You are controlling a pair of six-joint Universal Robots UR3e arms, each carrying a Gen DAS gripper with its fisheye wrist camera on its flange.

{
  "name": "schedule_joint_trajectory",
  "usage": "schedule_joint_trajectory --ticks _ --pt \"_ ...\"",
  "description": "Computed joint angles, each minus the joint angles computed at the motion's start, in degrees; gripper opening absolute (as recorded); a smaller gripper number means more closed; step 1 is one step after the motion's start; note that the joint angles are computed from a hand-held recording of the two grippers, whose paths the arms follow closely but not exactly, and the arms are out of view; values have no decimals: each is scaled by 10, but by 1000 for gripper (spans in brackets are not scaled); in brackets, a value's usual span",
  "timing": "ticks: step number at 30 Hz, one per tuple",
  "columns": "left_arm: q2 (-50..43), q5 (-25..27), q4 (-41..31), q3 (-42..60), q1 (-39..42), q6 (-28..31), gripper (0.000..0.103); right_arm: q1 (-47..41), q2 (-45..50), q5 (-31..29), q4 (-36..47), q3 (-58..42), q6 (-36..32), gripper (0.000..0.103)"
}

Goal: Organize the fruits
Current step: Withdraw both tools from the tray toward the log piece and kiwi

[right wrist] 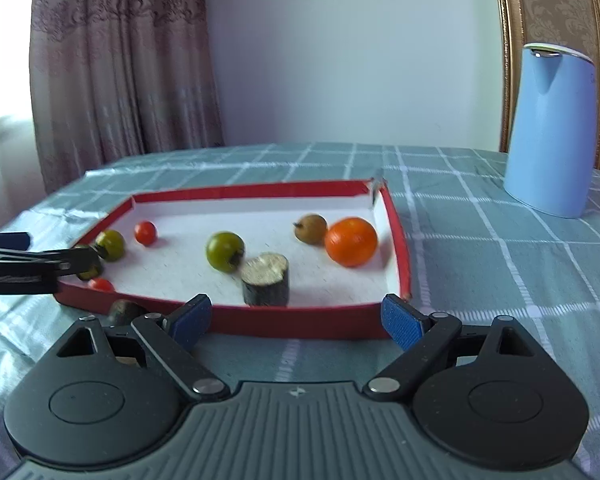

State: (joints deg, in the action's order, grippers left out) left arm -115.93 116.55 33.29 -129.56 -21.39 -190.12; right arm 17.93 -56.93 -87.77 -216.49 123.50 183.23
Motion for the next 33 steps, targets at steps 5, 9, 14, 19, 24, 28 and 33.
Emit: schedule_joint_trajectory --ticks 5,9,14,19,24,28,33 --pt "3 -3 29 -36 -16 3 103 -1 1 2 9 -1 -2 92" --pt "3 -3 59 -64 -27 3 103 -5 1 35 14 2 -24 92" --pt "-14 6 96 -79 -31 5 103 46 15 -25 43 -32 -75 92" --pt "7 -78 91 -112 23 -8 103 71 23 -64 74 -61 -90 93" --pt "16 -141 134 -154 70 -30 103 59 14 -31 71 -48 -96 92" --pt "20 -158 142 -166 82 -35 103 54 0 -11 66 -30 -96 92" --pt "21 -158 133 -161 76 -28 103 62 -4 -7 43 -9 -104 92"
